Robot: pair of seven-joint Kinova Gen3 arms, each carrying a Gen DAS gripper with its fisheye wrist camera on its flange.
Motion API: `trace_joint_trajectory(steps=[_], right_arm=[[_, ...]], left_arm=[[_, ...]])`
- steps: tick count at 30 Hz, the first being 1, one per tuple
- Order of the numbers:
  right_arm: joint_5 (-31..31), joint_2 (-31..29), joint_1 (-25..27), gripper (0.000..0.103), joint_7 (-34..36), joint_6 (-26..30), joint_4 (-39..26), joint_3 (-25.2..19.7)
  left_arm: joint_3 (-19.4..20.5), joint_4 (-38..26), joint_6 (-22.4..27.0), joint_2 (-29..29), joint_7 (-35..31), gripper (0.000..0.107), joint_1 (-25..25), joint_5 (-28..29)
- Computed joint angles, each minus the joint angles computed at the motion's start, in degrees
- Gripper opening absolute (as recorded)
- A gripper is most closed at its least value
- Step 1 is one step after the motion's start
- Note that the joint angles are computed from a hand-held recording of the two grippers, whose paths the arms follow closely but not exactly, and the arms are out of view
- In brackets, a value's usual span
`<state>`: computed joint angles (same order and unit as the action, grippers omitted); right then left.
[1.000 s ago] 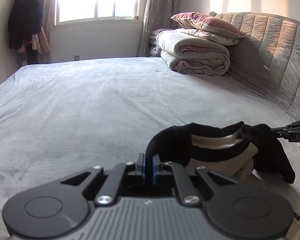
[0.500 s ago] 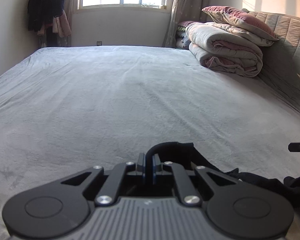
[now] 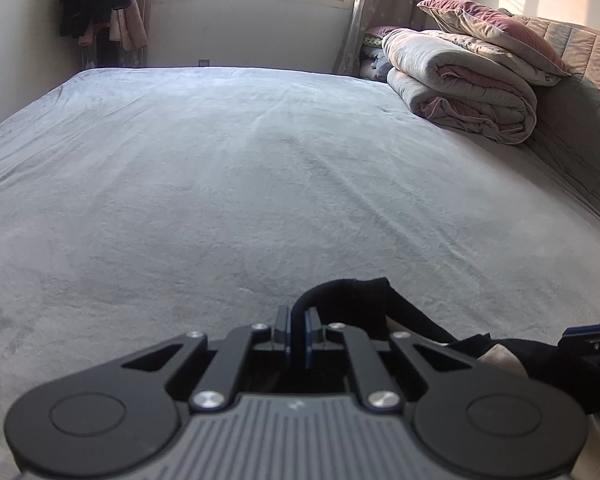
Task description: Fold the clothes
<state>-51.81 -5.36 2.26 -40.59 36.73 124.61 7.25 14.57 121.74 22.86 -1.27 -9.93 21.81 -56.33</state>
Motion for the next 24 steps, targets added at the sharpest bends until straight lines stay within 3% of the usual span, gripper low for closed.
trace_joint_trajectory(steps=[3,4,5,8,13,16,18,21,24], right_arm=[[0.71,2.06,-0.69,0.046,-1.03,-0.17,-0.72,-0.44],[1.16,1.76,-0.35,0.032,-1.26,-1.18,-0.4,-1.45],[1.88,1.22,-0.62,0.008,-1.89,-2.61,0.1,-2.06],[4.51,-0.46,-0.43,0.006,-5.0,-8.57,2.07,-5.95],[11.56,-4.95,6.69,0.006,-12.0,-20.22,4.75,-17.12],[18.26,-4.95,2.88,0.006,-18.86,-25.61,5.66,-15.16],[21.77,-3.89,3.52,0.006,-22.04,-27.08,5.41,-15.82],[28.76,-1.05,10.32,0.005,-28.35,-29.96,5.15,-22.99],[35.75,2.54,18.2,0.005,-34.87,-31.66,4.57,-30.95]], left_arm=[[-0.07,-0.07,-0.12,0.25,0.47,0.006,0.02,-0.21],[-0.11,-0.1,-0.09,0.33,0.72,0.006,0.08,-0.37],[-0.13,-0.15,0.01,0.4,1.13,0.006,0.17,-0.65],[-0.19,0.28,-0.22,0.41,4.8,0.006,0.32,-3.6],[-0.33,0.6,-1.33,1.19,12.02,0.006,0.68,-9.38],[-0.75,-0.08,-0.89,2.83,16.67,0.006,2.01,-13.56],[-1.61,-0.75,-0.6,4.27,19.72,0.006,3.14,-16.2],[-3.37,-2.05,-1.29,6.53,21.64,0.006,4.4,-17.67],[-4.97,-3.67,-1.86,8.94,18.78,0.006,5.56,-15.35]])
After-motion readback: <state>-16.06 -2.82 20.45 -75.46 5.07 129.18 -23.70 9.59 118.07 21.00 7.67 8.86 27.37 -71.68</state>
